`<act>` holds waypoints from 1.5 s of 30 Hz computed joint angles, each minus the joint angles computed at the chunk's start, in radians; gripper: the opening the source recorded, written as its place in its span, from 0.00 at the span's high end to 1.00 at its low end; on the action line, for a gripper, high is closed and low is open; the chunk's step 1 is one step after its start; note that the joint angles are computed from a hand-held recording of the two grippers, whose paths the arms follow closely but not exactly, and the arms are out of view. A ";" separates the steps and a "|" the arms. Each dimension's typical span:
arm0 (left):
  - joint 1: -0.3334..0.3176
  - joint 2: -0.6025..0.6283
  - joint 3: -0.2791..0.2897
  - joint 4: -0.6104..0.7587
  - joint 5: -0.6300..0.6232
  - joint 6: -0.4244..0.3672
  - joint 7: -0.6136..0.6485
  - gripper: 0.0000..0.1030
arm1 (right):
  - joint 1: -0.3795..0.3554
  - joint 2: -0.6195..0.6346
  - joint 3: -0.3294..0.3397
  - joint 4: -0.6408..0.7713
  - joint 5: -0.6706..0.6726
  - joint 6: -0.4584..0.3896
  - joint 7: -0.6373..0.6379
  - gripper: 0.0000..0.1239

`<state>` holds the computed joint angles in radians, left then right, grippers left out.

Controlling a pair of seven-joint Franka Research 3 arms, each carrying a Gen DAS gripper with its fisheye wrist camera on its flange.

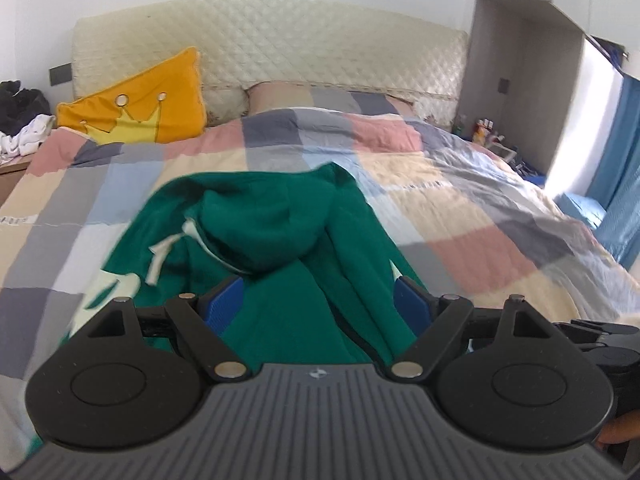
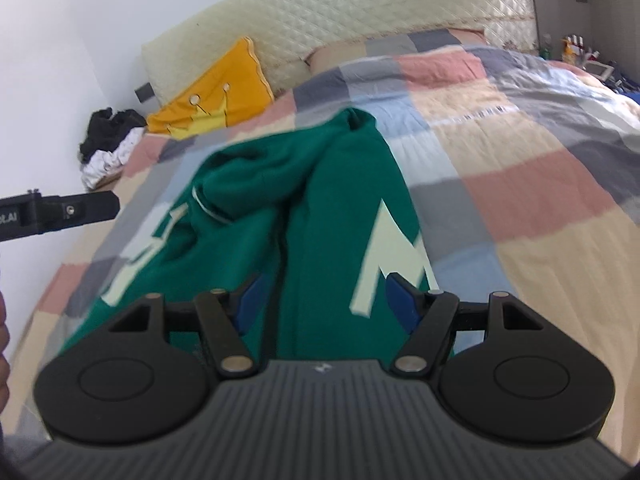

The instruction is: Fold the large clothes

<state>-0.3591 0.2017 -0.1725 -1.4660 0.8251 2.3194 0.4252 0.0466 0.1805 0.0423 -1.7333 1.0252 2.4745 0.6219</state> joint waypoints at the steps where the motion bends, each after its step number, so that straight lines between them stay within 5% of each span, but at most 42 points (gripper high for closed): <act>1: -0.004 0.001 0.000 -0.015 0.010 0.017 -0.025 0.17 | -0.004 -0.002 0.000 -0.013 0.011 -0.001 -0.010 0.44; 4: -0.005 0.022 -0.002 -0.035 -0.003 0.073 -0.070 0.17 | -0.003 0.001 -0.001 -0.054 0.034 0.020 -0.008 0.44; 9: -0.010 0.071 0.031 -0.048 0.037 0.155 -0.213 0.17 | 0.026 0.076 -0.010 -0.042 -0.107 0.069 0.187 0.45; 18: 0.015 0.074 0.053 -0.113 0.005 0.214 -0.226 0.17 | 0.007 0.158 0.007 0.007 -0.205 0.096 0.409 0.46; 29: 0.054 0.027 0.047 -0.212 -0.014 0.215 -0.354 0.17 | -0.012 0.178 0.027 0.020 -0.257 0.108 0.452 0.46; 33: 0.055 0.023 0.041 -0.217 -0.003 0.218 -0.353 0.17 | 0.026 0.161 -0.007 -0.017 -0.343 0.214 0.552 0.45; 38: 0.049 0.017 0.036 -0.220 0.013 0.213 -0.366 0.17 | -0.047 0.198 0.034 0.051 -0.264 0.029 0.543 0.41; 45: 0.053 0.002 0.027 -0.241 0.008 0.222 -0.391 0.17 | -0.028 0.188 0.027 0.042 -0.272 0.013 0.458 0.40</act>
<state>-0.3064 0.2038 -0.1453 -1.7067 0.8332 2.5417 0.0345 0.0183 0.3690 0.0697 -1.6917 0.7532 2.4878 1.0796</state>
